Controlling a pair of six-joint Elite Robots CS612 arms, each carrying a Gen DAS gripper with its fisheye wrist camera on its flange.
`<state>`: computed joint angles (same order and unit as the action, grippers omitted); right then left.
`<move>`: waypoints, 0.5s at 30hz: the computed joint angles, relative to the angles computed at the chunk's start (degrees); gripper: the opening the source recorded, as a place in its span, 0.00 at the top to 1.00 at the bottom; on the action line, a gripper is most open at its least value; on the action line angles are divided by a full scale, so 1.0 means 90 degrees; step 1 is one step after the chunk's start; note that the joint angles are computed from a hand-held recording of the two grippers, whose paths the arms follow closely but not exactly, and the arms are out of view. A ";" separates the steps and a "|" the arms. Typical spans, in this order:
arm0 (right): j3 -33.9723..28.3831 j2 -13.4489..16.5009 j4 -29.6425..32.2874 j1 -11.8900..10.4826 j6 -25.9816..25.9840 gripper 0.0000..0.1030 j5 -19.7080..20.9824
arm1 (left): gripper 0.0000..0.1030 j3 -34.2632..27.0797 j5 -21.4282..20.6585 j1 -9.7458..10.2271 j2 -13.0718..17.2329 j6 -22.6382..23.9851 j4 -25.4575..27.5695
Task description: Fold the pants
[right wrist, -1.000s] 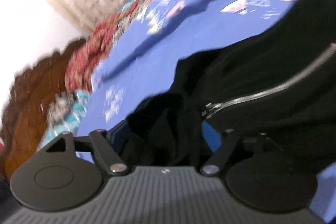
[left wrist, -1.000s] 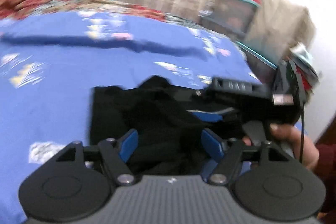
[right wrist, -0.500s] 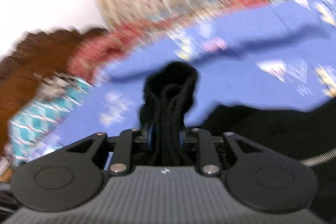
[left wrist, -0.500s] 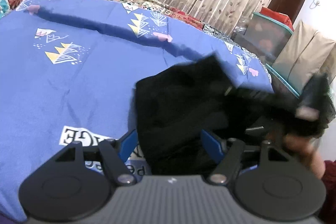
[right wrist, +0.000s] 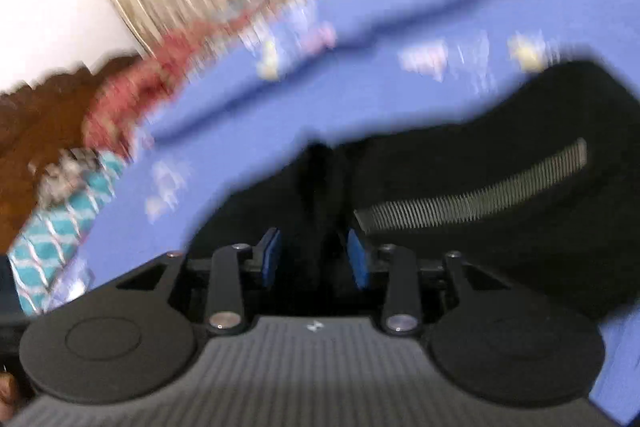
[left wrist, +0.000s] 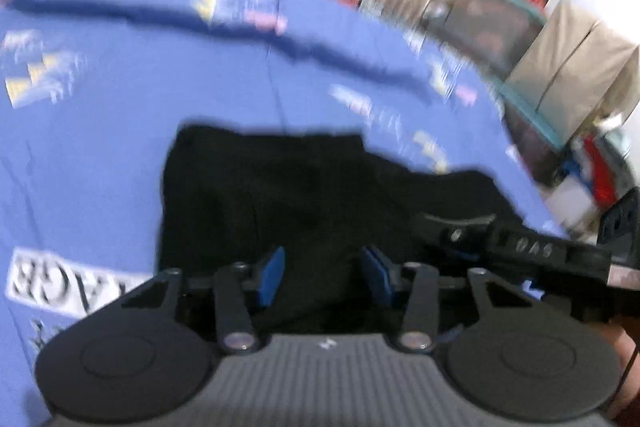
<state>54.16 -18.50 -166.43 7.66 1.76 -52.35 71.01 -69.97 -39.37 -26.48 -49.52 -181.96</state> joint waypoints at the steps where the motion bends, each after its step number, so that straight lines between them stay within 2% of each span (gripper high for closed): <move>1: 0.0032 0.0015 0.0147 0.0008 -0.0055 0.66 -0.0153 | 0.59 -0.0084 -0.0105 0.0014 0.0018 0.0003 0.0393; 2: 0.0055 0.0046 0.0027 -0.0026 0.0049 0.66 -0.0039 | 0.60 -0.0172 -0.0126 0.0012 0.0046 0.0093 0.0742; 4: -0.0031 0.0078 0.0025 -0.0046 0.0202 0.65 0.0096 | 0.59 -0.0209 0.0076 -0.0031 0.0059 0.0381 0.0889; 5: -0.0070 0.0066 0.0086 -0.0068 0.0190 0.64 0.0189 | 0.59 -0.0216 0.0036 -0.0025 0.0016 0.0335 0.1029; 6: -0.0044 0.0048 -0.0083 -0.0115 0.0296 0.64 0.0297 | 0.62 -0.0203 -0.0044 -0.0008 -0.0036 0.0245 0.1108; 8: 0.0140 0.0007 -0.1019 -0.0222 0.0846 0.59 0.0406 | 0.62 -0.0115 -0.0172 0.0024 -0.0147 0.0110 0.0991; 10: 0.0290 0.0002 -0.2039 -0.0332 0.1490 0.44 0.0167 | 0.61 -0.0014 -0.0104 0.0013 -0.0230 0.0125 0.0690; 11: 0.0371 -0.0006 -0.2472 -0.0406 0.1772 0.38 -0.0128 | 0.60 -0.0002 -0.0045 0.0008 -0.0264 0.0173 0.0583; 13: 0.0462 0.0001 -0.2949 -0.0506 0.2229 0.12 -0.0678 | 0.59 -0.0101 -0.0033 0.0018 -0.0278 0.0329 0.0486; 15: 0.0501 0.0047 -0.3138 -0.0621 0.2709 0.07 -0.1070 | 0.56 -0.0364 -0.0156 0.0047 -0.0216 0.0524 0.0499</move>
